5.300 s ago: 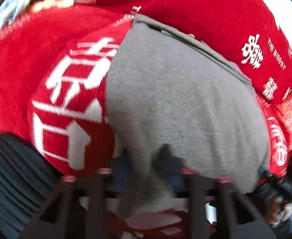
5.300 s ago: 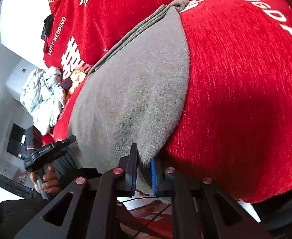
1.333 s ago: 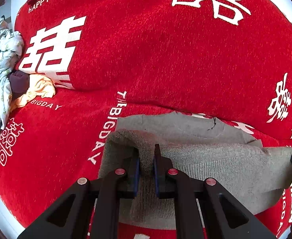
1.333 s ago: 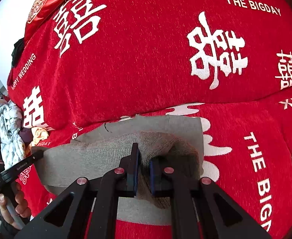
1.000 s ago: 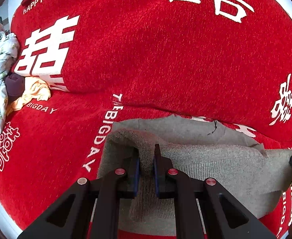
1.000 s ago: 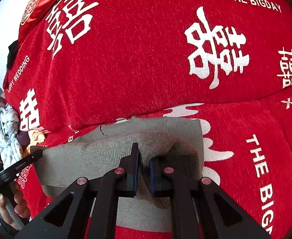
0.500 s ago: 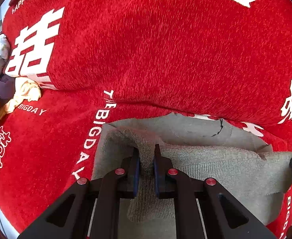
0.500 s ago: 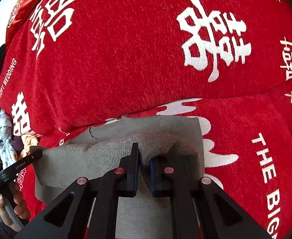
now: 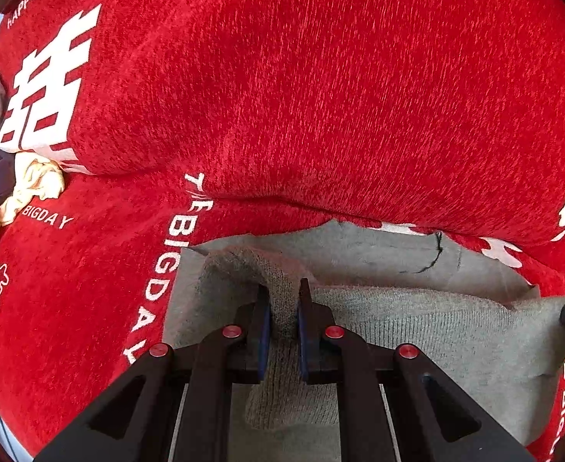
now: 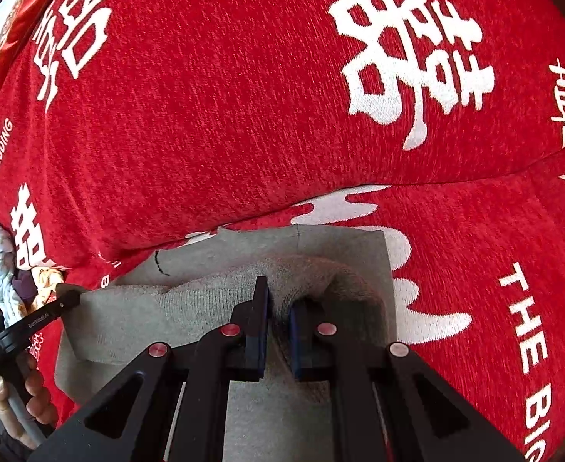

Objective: Fold small clothes
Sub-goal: 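Hold the folded hem edge pressed flat at the collar with both tools, then open both tools and release the folded hem edge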

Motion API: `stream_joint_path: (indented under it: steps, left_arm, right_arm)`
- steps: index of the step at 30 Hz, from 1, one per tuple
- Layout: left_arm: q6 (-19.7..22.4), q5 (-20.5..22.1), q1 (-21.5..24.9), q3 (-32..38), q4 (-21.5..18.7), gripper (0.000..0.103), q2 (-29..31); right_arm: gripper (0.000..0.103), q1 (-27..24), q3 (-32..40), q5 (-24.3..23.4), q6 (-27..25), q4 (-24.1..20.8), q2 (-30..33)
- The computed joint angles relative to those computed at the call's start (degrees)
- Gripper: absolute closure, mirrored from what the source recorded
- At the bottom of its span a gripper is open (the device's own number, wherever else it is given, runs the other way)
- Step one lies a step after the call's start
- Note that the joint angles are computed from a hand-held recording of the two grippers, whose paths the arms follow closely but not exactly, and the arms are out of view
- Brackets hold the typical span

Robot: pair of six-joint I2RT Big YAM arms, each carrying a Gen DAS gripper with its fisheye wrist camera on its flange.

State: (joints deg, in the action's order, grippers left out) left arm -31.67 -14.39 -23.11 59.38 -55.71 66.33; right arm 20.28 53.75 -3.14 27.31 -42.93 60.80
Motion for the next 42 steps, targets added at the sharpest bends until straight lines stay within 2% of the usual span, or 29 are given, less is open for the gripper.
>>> stream_joint_path:
  steps: [14, 25, 27, 28, 29, 30, 31, 32, 33, 35, 38, 42]
  left_arm:
    - [1.85, 3.77, 2.49, -1.74, 2.81, 0.090, 5.04]
    - [2.49, 6.22, 3.65, -3.15, 4.91, 0.090, 5.99]
    - [2.67, 7.32, 4.20, -3.29, 5.19, 0.079, 5.89]
    - [2.74, 9.17, 4.87, -3.44, 5.61, 0.066, 5.72]
    - [2.80, 10.77, 5.52, -3.63, 6.02, 0.049, 5.53]
    - [2.64, 12.30, 6.15, -3.88, 6.46, 0.041, 5.01]
    - [1.93, 11.80, 6.38, -3.94, 6.39, 0.031, 4.16]
    - [1.46, 10.82, 6.44, -3.86, 6.23, 0.028, 3.59]
    - [1.18, 10.57, 6.78, -4.00, 6.28, 0.028, 2.53]
    - [1.54, 14.65, 8.52, -4.57, 6.14, 0.028, 0.15]
    - [1.96, 20.28, 9.76, -5.92, 4.81, 0.028, -2.90]
    - [2.39, 20.34, 6.82, -7.93, 3.95, 0.028, -5.41]
  right_arm:
    - [0.094, -0.85, 0.21, 0.10, -0.95, 0.91, 5.32]
    - [0.093, -1.24, -0.02, 0.62, -1.86, 1.24, 8.21]
    - [0.093, -1.16, 0.03, 0.75, -2.18, 1.16, 8.48]
    - [0.090, -1.10, 0.17, 0.65, -2.57, 1.02, 8.66]
    - [0.088, -1.17, 0.20, 0.14, -2.89, 1.05, 8.70]
    - [0.088, -1.39, 0.15, -0.64, -2.88, 1.19, 8.58]
    - [0.081, -1.90, 0.15, -2.10, -2.85, 1.14, 8.38]
    - [0.070, -2.49, 0.07, -3.98, -2.84, 1.22, 8.10]
    - [0.064, -3.19, -0.35, -5.96, -2.56, 1.71, 7.33]
    - [0.046, -4.07, -1.77, -7.80, -1.31, 3.06, 4.78]
    - [0.043, -3.84, -3.17, -6.32, -0.83, 2.78, 1.25]
    - [0.043, -1.87, -4.26, -5.36, -1.97, 0.87, -0.90]
